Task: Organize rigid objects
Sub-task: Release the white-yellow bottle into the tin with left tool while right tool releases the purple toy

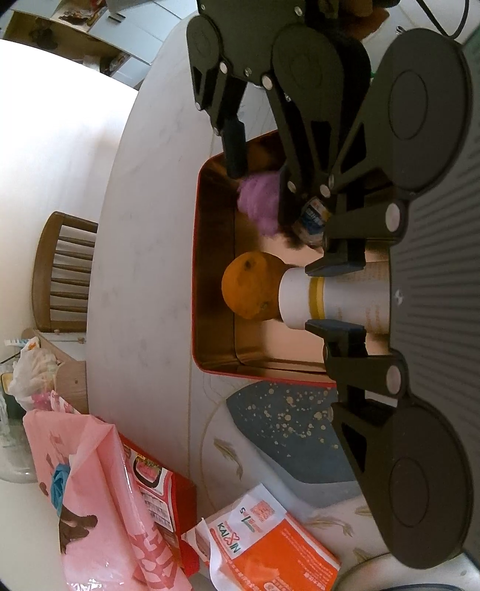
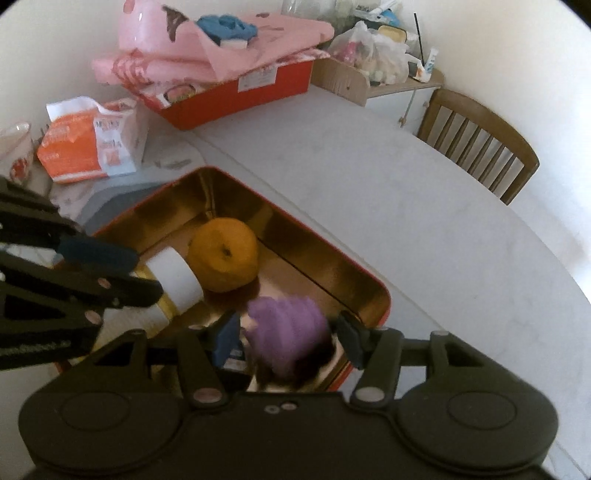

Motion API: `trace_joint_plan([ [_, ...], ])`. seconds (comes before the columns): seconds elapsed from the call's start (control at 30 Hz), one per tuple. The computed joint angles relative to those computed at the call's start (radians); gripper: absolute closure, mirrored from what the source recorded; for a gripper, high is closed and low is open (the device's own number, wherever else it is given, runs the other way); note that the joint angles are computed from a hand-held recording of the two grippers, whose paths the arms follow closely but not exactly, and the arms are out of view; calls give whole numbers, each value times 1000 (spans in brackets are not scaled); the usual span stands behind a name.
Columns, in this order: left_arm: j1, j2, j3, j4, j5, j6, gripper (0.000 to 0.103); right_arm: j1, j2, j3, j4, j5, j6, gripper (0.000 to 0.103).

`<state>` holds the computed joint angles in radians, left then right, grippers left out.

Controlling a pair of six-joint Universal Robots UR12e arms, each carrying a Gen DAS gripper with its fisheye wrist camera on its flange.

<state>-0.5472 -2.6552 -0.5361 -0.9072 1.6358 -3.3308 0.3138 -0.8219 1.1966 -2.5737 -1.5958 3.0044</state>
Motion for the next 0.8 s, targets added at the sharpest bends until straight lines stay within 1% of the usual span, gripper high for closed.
trace_joint_plan([
  [0.33,-6,35,-61,34,8,-7,79,-22,-71,85,-54,85,68,42],
  [0.47,-11,55,-95,67,13,-10,79,-25,-99,121,-76,92,82,39],
  [0.63,-21,76,-126,97,25,-11,79,-30,-135,171,-113,98,106,39],
  [0.7,-25,87,-142,114,27,-12,79,-34,-154,197,-130,100,112,37],
  [0.73,-28,91,-148,119,28,-13,79,-37,-165,212,-139,105,116,34],
  [0.8,-33,98,-158,130,31,-16,79,-46,-185,241,-154,116,127,33],
])
